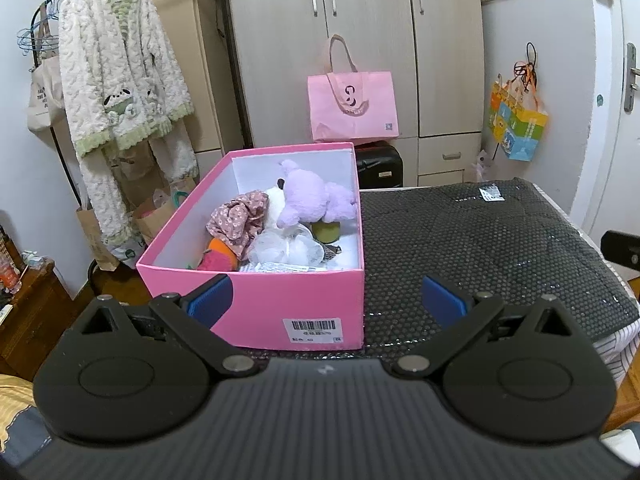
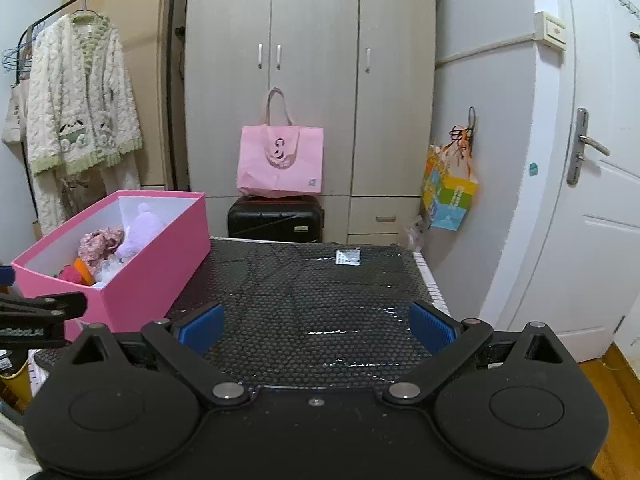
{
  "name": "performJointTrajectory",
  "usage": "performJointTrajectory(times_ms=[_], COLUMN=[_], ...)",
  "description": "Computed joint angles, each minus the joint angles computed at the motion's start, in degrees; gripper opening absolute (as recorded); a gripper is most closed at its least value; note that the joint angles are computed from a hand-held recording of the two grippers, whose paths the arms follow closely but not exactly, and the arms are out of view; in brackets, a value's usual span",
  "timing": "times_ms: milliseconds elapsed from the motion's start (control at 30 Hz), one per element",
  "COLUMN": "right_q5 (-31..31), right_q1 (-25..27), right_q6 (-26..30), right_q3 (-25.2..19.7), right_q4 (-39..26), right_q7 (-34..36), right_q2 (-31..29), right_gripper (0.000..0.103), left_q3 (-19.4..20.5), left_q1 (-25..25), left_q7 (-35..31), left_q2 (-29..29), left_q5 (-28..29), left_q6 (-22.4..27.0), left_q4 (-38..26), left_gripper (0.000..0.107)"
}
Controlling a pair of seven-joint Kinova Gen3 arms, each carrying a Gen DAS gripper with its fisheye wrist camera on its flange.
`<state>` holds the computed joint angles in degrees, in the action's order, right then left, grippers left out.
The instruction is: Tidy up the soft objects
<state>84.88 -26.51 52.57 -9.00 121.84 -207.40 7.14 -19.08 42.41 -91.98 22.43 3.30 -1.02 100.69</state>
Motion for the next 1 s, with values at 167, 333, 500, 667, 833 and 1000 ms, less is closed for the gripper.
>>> performJointTrajectory(times_ms=[167, 333, 500, 667, 833, 1000], right_q5=[1.2, 3.0, 5.2, 5.5, 5.8, 6.4], right_q1=[-0.8, -1.3, -1.6, -1.3, -1.2, -1.1], right_q6=[2.4, 3.3, 4.6, 3.7, 3.7, 3.7], right_q3=[-0.3, -0.5, -0.8, -0.9, -0.8, -0.9], right_q4=[0.6, 1.5, 2.6, 2.5, 2.8, 3.3], right_q7=[-1.9, -3.5, -6.4, -7.0, -7.3, -8.7], right_q2=[0.9, 1.3, 1.8, 1.9, 2.1, 2.0], right_gripper=[0.100, 0.100, 0.100, 0.100, 0.101, 0.101], left_q3=[-1.6, -6.0, -6.5, -5.6, -3.3, 1.8], left_q1=[1.4, 5.3, 5.8, 5.3, 3.7, -0.4], left_q7=[-1.1, -3.7, -6.9, -10.2, -13.6, -15.7], left_q2=[0.3, 1.4, 1.9, 2.1, 1.9, 1.4], left_q5=[1.3, 5.3, 9.2, 12.7, 14.9, 16.1], left_q6=[-1.9, -4.4, -6.6, -8.4, -10.3, -11.9], left_q4=[0.9, 2.0, 3.1, 4.1, 5.0, 5.9], left_gripper=[0.102, 0.102, 0.102, 0.102, 0.102, 0.102])
